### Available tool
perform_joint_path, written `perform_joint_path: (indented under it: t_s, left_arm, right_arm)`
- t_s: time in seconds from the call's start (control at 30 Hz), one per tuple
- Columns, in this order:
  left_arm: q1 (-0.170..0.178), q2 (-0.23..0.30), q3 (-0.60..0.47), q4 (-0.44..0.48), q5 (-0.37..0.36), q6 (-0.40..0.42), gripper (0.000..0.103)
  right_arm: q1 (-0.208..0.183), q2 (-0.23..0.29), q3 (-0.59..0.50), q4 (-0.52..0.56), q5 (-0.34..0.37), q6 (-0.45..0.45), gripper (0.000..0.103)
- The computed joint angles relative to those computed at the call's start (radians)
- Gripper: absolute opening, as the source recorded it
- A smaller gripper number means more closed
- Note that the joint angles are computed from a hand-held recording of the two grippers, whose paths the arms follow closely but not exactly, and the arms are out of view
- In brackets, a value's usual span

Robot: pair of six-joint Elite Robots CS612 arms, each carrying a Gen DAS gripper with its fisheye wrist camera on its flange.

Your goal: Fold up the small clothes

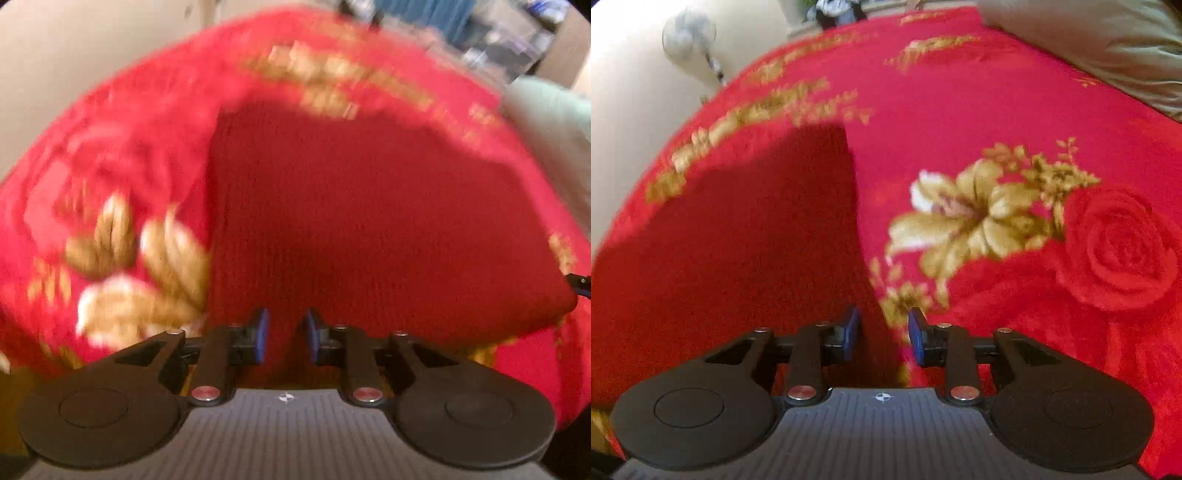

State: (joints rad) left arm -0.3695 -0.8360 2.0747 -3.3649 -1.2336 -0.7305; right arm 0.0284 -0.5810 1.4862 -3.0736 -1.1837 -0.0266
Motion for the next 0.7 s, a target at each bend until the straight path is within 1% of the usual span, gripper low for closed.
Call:
perform_joint_path:
  t_s: [0.03,0.1,0.17,0.2,0.27,0.3,0.33,0.37,0.4,0.47,0.53,0.6,0.7]
  left_arm:
    - [-0.013,0.003,0.009,-0.043,0.036,0.014,0.036]
    - [-0.037,0.010,0.024,-0.128,0.111,0.042,0.036]
    - [-0.055,0.016,0.034,-0.200,0.158,0.041,0.036]
    - [-0.059,0.018,0.028,-0.216,0.162,0.032,0.036]
    - [-0.080,0.021,0.044,-0.282,0.159,-0.003,0.036]
    - [-0.086,0.017,0.048,-0.289,0.152,-0.012,0.036]
    - [-0.097,0.013,0.050,-0.274,0.146,-0.020,0.036]
    - [-0.103,0.006,0.049,-0.250,0.138,-0.025,0.036]
    - [-0.112,0.005,0.048,-0.233,0.132,-0.041,0.036]
    - [-0.119,0.012,0.046,-0.215,0.106,-0.092,0.036]
    - [-0.126,0.018,0.049,-0.202,0.093,-0.135,0.036]
    - [-0.119,0.029,0.048,-0.195,0.068,-0.179,0.036]
    - [-0.100,0.043,0.043,-0.184,0.026,-0.250,0.040]
  right_arm:
    - [-0.004,-0.003,0.012,-0.069,0.018,0.010,0.031]
    - [-0.001,-0.007,0.041,-0.209,0.000,-0.007,0.031]
    - [0.006,-0.012,0.057,-0.267,-0.035,-0.048,0.031]
    - [0.012,-0.019,0.067,-0.283,-0.055,-0.063,0.031]
    - [0.020,-0.040,0.092,-0.298,-0.057,-0.063,0.032]
    - [0.023,-0.053,0.109,-0.322,-0.050,-0.051,0.037]
    - [0.026,-0.062,0.126,-0.359,-0.034,-0.039,0.042]
    - [0.027,-0.066,0.136,-0.384,-0.018,-0.038,0.051]
    - [0.031,-0.066,0.146,-0.409,-0.002,-0.052,0.054]
    - [0.043,-0.056,0.143,-0.414,-0.011,-0.093,0.054]
    - [0.051,-0.050,0.142,-0.364,-0.037,-0.146,0.053]
    - [0.049,-0.050,0.135,-0.312,-0.031,-0.157,0.052]
    - [0.049,-0.051,0.133,-0.306,-0.035,-0.162,0.053]
